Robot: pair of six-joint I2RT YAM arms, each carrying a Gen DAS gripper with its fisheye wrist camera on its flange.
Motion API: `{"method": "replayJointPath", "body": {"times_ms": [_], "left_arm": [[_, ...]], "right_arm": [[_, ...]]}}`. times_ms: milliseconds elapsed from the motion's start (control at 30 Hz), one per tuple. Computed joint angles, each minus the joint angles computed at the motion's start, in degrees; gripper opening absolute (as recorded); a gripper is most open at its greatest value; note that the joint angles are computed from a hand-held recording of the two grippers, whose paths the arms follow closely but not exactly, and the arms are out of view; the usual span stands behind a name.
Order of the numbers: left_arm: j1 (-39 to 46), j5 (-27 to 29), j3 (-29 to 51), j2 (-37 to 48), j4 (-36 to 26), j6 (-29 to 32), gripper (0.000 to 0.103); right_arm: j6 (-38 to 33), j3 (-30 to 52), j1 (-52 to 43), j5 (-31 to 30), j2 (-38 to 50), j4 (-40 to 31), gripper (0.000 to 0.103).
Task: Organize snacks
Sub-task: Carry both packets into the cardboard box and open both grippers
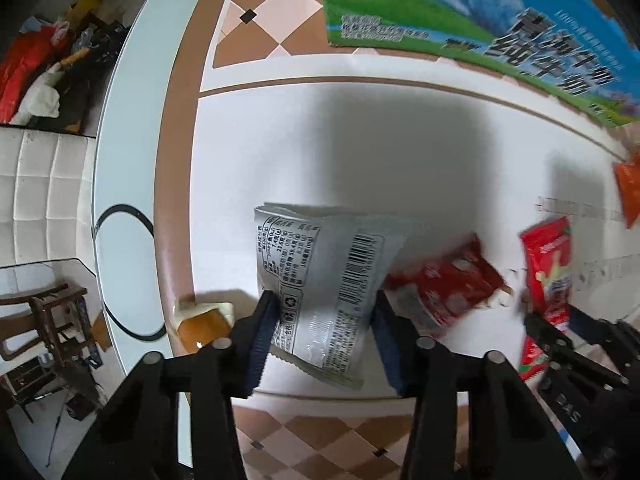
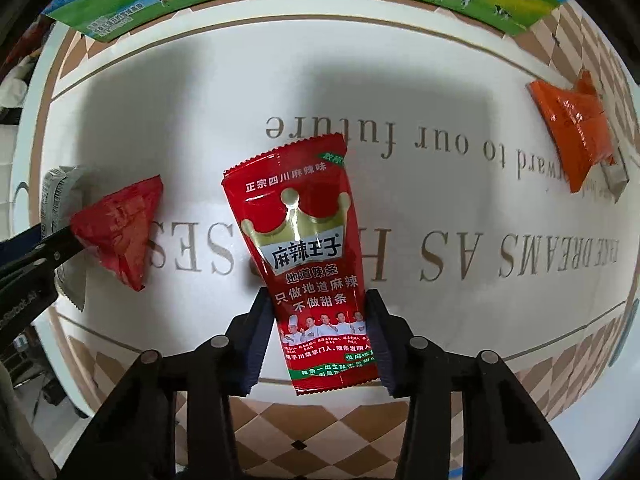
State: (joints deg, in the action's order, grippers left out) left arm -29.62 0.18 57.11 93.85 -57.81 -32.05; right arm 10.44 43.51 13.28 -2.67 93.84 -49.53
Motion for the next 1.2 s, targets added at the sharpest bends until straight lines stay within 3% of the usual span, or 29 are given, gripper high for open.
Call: {"method": "replayJointPath", "body": {"times_ms": [167,267,367,533,667,900,1067,1200], "left_arm": [[0.02,1.69,-2.89,-2.97,0.74,-0.92,0.040],[2.97,3.82,-2.74,-1.65,2.05,1.24,0.050],[4.22,5.74,-2.37,-0.36,2.63,3.77,0.057],[7.25,8.16,-0.43,1.43,1.02,6.92,0.060],[12.25,7.25,-2.41,4.01,2.68,11.61,0.072],[11.26,5.49,-3.38,4.61,5.37,10.58,0.069],[9.86,4.88,-6.50,-1.53,4.19,7.06,0.069],[9.45,5.80,-3.41,-13.23,-4.06,5.47,0.069]], "right_arm": [[-0.64,0.16,-0.91,-2.15,-5.53,-3.75,0.047],[-2.39,3.09,-1.93,-2.25,-6.96,-7.37,0.047],[-3.79,6.21,-3.59,-2.84,-6.10,-10.05,0.047],[-10.25,11.72,-11.24,-3.14,-0.36,-11.69,0.047],[-12.35,13.60,-14.25,-3.18,3.03,-10.71,0.047],[-14.01,13.17,-15.73,-2.80,3.44,-9.89,0.047],[-13.14,13.00,-15.85,-3.92,0.24,-12.31,0.047],[-15.70,17.13,-19.34,-7.60,-3.00,-18.30,0.047]]}}
